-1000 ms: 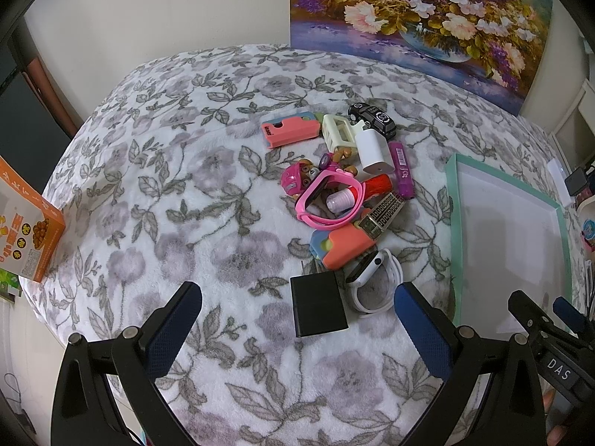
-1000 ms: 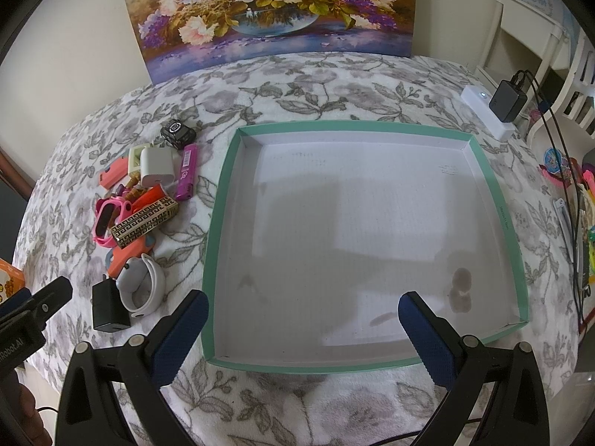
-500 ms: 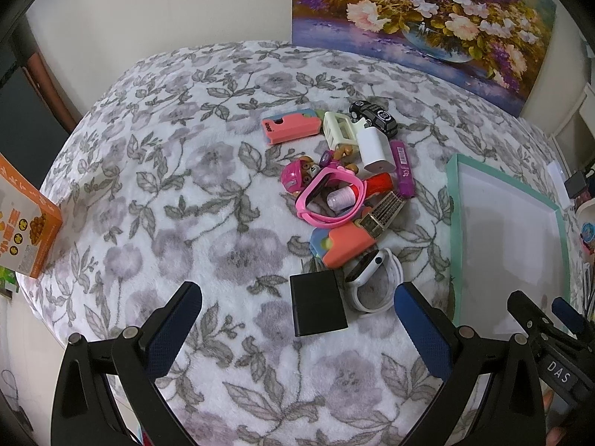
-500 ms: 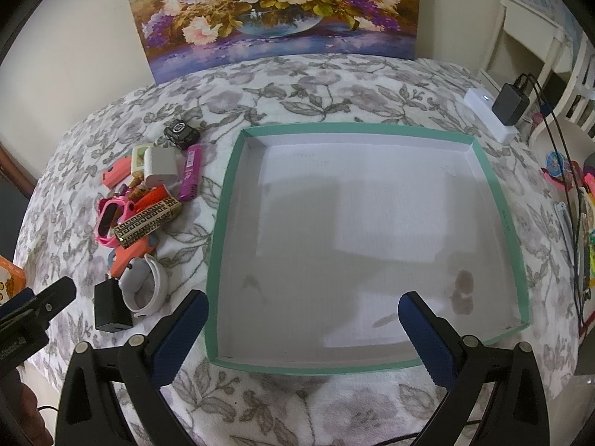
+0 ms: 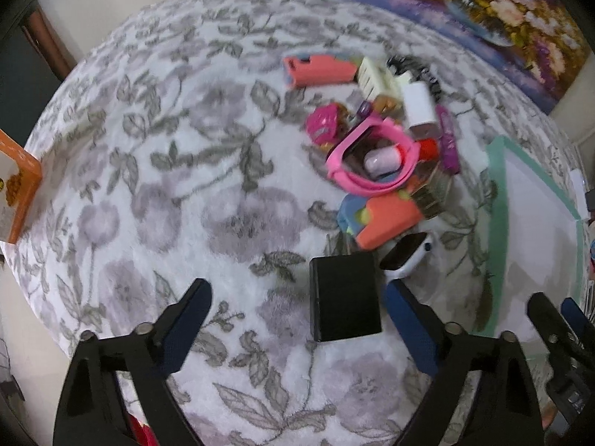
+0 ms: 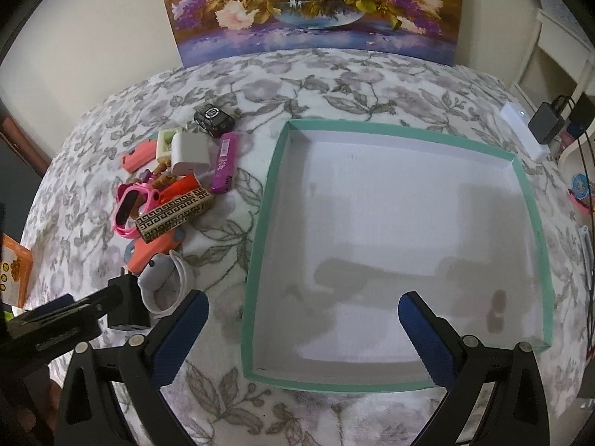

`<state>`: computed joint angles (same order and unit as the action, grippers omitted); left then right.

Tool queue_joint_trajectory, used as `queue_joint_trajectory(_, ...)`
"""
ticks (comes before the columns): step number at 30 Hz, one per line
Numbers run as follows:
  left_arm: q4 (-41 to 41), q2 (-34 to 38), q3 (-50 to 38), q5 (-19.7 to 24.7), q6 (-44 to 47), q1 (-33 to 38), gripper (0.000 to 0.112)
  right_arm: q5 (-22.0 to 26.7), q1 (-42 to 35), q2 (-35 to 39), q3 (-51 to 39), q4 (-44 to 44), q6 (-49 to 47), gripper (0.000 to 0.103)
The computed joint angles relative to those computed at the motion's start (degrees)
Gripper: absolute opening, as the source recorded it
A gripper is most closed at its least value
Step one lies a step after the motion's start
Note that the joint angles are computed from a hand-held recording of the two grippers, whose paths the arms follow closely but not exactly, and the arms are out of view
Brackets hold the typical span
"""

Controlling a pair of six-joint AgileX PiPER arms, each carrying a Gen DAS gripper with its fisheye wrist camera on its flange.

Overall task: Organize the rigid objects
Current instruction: 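Lower the left tool onto the black charger and close it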

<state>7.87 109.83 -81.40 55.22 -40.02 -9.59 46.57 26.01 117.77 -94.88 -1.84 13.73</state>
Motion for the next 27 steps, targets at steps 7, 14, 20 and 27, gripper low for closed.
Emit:
queue_joint_trajectory(7, -1.05, 3.05, -1.83, 0.11, 2.34, -0.91, 0.089, 1.21, 0.15, 1.18, -1.61, -0.56, 0.28, 0.103)
queue_joint_trajectory(14, -3.73, 4.68, -2.61, -0.18, 4.17, -1.31, 0.062, 1.16, 1.27, 2.01, -2.62, -1.33, 0.19, 0.103)
queue_joint_trajectory(20, -5.07, 2.84, 1.11, -2.79, 5.64, 0.86, 0.043, 1.66, 2.64, 4.02, -5.13, -0.50, -1.49, 0.103)
queue_joint_trajectory(27, -3.96, -0.94, 6.99, -5.42, 2.39, 5.15, 0.043, 0.67, 5.36, 5.07, -6.30, -1.36, -2.36, 0.103)
